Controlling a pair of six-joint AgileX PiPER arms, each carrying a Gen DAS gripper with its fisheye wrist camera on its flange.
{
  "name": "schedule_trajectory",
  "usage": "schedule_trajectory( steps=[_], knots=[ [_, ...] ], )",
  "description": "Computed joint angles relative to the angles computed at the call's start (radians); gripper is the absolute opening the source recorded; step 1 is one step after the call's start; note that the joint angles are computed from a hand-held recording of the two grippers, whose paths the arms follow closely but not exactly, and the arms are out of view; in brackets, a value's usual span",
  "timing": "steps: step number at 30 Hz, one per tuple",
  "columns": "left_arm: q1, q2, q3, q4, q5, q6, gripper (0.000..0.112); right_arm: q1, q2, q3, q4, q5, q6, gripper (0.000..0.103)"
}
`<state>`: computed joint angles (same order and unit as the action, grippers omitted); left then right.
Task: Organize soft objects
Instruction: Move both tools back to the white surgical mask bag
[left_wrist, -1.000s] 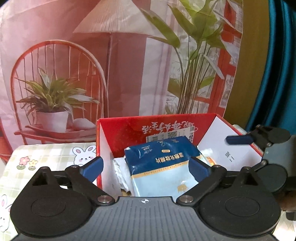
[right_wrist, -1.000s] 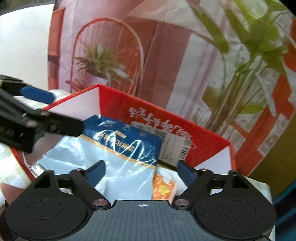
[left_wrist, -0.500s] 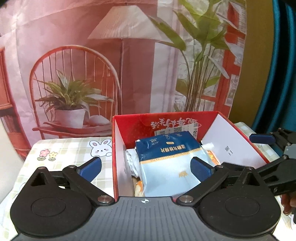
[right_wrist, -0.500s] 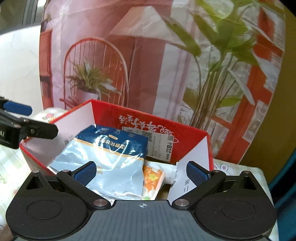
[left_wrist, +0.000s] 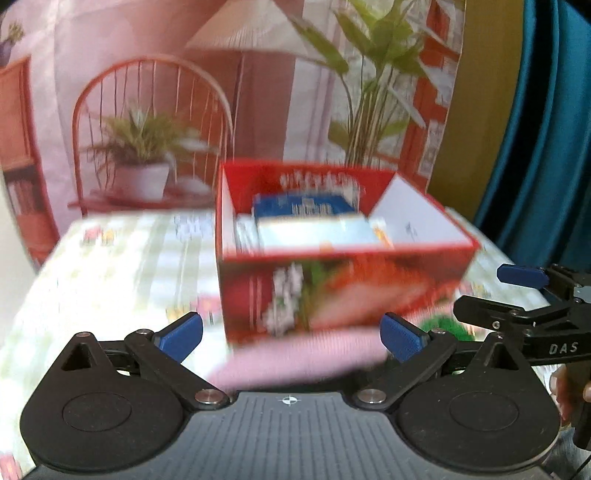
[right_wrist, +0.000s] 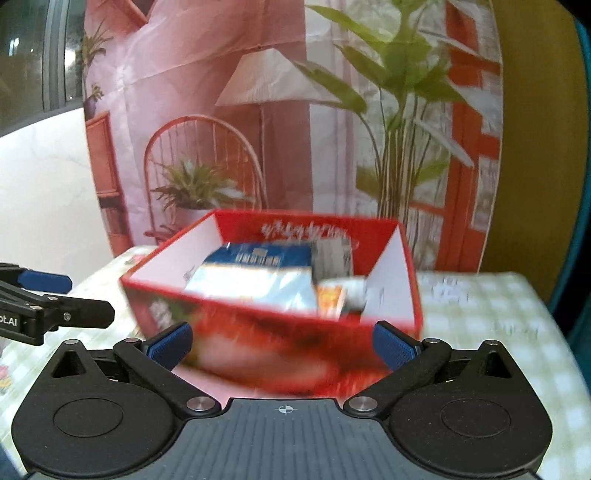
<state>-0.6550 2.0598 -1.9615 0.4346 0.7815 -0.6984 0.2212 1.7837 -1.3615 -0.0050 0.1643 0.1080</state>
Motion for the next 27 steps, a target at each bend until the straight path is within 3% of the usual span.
schedule_trajectory(
  steps=[2, 5, 10, 18, 27],
  knots=[
    [-0.014, -0.045, 0.113, 0.009, -0.042, -0.042, 0.103, 0.006, -0.046, 0.11, 0.093, -0.043, -0.09, 0.103],
    [-0.033, -0.083, 0.229, 0.024, -0.076, -0.093, 0.103, 0.022, -0.086, 0.225, 0.084, -0.061, -0.088, 0.103],
    [-0.032, -0.09, 0.326, -0.006, -0.101, -0.123, 0.103, 0.05, -0.103, 0.33, -0.223, -0.063, 0.233, 0.103],
    [-0.017, -0.039, 0.338, -0.044, -0.084, -0.103, 0.103, 0.028, -0.048, 0.313, -0.063, -0.008, 0.1, 0.103],
    [0.002, -0.065, 0.442, -0.053, -0.198, -0.16, 0.103, 0.013, -0.017, 0.32, 0.069, -0.04, -0.003, 0.103]
  ],
)
